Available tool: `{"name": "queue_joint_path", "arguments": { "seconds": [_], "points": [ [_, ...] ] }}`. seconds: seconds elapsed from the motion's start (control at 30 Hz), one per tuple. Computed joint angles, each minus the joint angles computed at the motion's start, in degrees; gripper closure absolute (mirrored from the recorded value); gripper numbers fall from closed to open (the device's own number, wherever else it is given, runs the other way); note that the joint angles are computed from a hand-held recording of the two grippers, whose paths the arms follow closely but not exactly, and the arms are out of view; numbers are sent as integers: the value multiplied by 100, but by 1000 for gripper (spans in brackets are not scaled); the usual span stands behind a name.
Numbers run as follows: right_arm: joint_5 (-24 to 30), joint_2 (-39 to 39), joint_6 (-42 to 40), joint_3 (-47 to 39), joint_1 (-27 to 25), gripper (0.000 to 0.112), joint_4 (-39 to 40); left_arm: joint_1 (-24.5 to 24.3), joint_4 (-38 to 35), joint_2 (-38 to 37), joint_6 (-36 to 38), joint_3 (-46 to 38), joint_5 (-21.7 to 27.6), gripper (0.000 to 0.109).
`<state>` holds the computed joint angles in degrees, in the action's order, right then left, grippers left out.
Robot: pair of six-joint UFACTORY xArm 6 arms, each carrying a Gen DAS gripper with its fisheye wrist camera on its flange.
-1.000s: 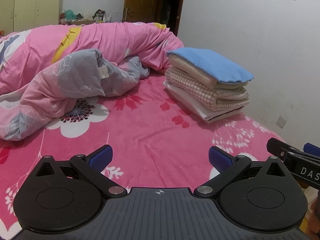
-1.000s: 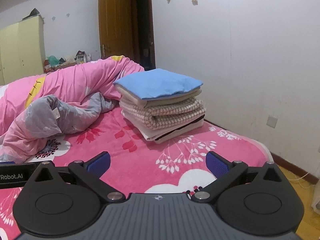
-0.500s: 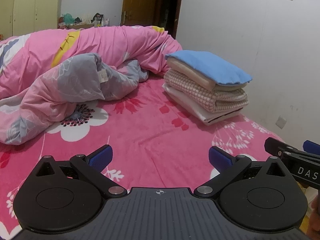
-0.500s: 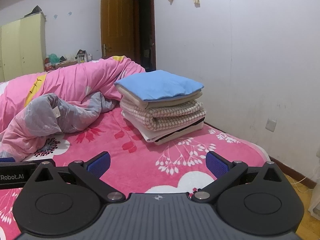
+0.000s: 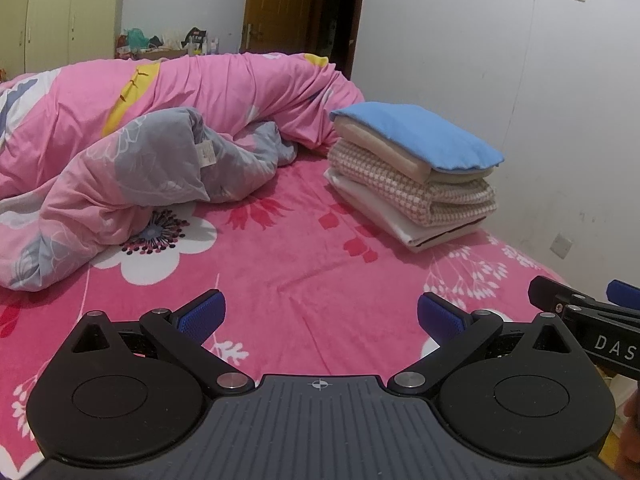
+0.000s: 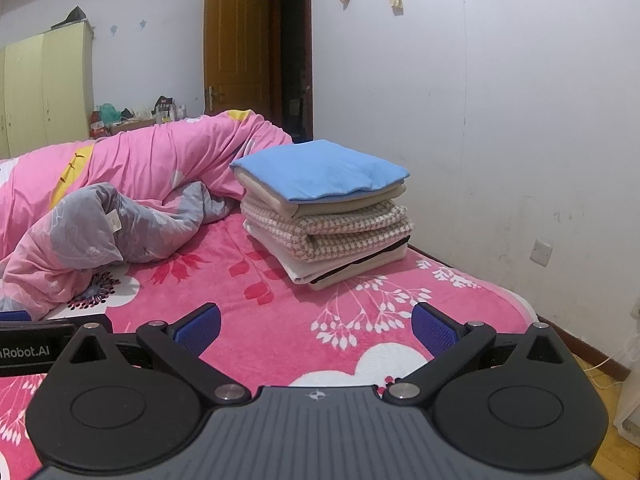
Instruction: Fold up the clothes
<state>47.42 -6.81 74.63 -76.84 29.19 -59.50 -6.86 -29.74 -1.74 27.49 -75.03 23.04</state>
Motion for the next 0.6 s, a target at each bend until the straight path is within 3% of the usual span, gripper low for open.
{"name": "queue_joint_path", "arguments": {
  "seconds": [0.6],
  "points": [
    [63,-12,0,-6,33,9,-14,-16,4,-8,84,-3,40,6]
  ]
}}
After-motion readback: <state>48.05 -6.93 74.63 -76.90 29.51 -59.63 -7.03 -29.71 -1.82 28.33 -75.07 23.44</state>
